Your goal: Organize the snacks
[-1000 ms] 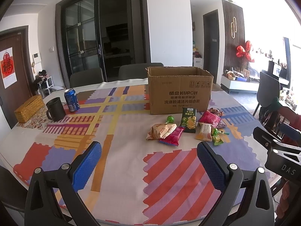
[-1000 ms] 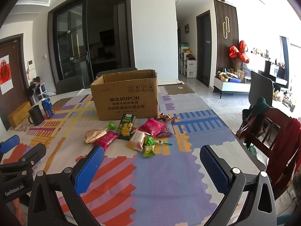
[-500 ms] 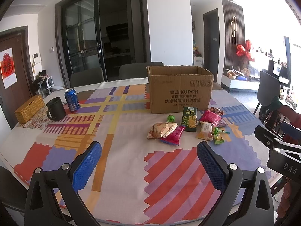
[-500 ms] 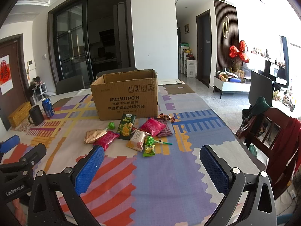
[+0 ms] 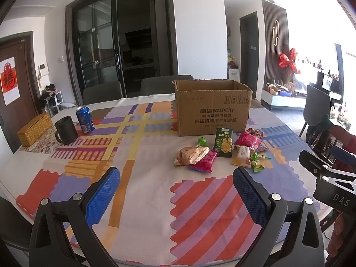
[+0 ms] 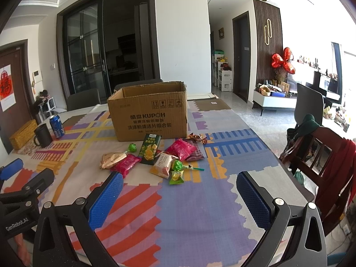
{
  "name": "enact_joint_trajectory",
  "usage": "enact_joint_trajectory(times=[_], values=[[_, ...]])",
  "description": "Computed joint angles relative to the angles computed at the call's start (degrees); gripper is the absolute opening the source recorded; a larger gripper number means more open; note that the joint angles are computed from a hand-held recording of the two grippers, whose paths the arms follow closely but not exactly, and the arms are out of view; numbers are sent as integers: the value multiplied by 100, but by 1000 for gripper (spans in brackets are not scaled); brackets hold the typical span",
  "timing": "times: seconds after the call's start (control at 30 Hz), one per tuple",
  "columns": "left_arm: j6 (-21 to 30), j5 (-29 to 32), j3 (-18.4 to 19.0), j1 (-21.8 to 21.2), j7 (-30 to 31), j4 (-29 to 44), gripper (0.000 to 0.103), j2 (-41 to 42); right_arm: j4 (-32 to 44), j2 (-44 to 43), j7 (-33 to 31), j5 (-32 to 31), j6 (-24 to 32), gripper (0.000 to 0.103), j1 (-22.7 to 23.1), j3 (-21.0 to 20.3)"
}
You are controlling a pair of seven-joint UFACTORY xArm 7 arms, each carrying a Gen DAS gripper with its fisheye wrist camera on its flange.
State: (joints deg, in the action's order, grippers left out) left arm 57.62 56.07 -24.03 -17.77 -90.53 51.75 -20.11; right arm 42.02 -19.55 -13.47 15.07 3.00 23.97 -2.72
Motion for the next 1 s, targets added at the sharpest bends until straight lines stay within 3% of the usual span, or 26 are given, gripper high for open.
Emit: enact_joint_trajectory(times=[0.33,0.37,0.63,1.0], values=[[-8,-6,8,-6,-1,-2,103,3,12,24,-76,53,3,103,60,-74],[-7,-5,5,-8,-6,-8,103,-3,9,-10,71,-25,37,103,-88,117],[-50,37,27,-2,44,59,103,69,21,-76,194,-134,160,103,-158,185],[-154,271,182,-35,240,219,103,436,253,331,-248,190,313,103,59,-33]])
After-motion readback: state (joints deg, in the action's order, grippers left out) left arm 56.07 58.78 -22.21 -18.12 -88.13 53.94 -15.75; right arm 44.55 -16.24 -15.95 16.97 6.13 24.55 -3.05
